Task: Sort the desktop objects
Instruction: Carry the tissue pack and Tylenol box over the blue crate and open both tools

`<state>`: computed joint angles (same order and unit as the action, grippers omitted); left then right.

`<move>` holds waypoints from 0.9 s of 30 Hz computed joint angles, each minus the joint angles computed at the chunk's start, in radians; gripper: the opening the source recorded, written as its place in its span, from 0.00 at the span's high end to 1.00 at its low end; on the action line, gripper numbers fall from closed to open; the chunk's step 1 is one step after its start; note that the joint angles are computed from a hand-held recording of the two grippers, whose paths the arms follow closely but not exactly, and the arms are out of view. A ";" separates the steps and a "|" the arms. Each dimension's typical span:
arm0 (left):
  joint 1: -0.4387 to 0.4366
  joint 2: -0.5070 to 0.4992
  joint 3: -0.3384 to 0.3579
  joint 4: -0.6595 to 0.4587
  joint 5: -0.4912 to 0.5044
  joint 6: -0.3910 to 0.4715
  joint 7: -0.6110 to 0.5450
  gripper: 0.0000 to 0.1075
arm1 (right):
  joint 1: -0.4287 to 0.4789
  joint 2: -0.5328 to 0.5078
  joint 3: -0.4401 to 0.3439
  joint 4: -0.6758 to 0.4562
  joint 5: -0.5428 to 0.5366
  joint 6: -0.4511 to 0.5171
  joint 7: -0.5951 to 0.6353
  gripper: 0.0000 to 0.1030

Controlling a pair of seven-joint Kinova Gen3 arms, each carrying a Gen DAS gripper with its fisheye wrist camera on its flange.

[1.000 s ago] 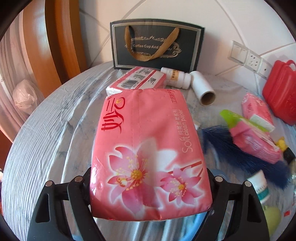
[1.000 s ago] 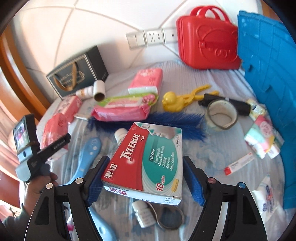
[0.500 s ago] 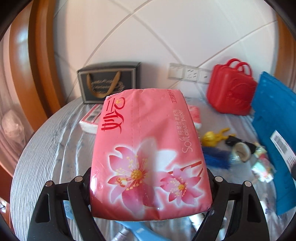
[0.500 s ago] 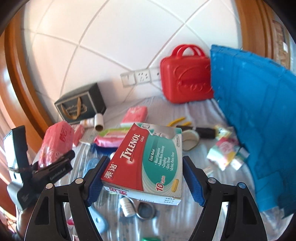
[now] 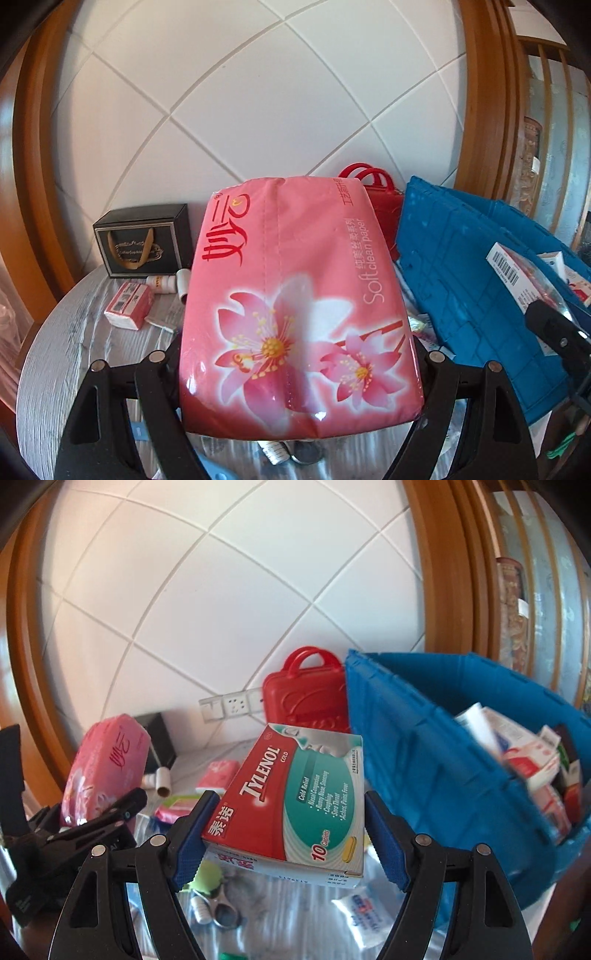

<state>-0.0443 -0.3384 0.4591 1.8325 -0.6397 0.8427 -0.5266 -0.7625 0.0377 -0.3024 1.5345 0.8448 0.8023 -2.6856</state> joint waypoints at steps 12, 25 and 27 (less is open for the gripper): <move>0.110 0.175 0.202 -0.268 -0.167 0.110 0.087 0.22 | 0.148 -0.124 -0.022 0.005 -0.009 0.044 0.076 0.24; 0.355 0.441 0.249 -0.572 -0.415 0.253 0.095 0.22 | 0.364 -0.187 -0.024 -0.040 -0.075 0.035 0.204 0.24; 0.397 0.481 0.235 -0.618 -0.436 0.269 0.082 0.22 | 0.387 -0.183 -0.017 -0.046 -0.087 0.030 0.224 0.24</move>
<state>0.3530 0.1425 0.6938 1.2147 -1.0753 1.1115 -0.4448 -0.3756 -0.1458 -0.3191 1.4885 0.7578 0.8327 -2.4617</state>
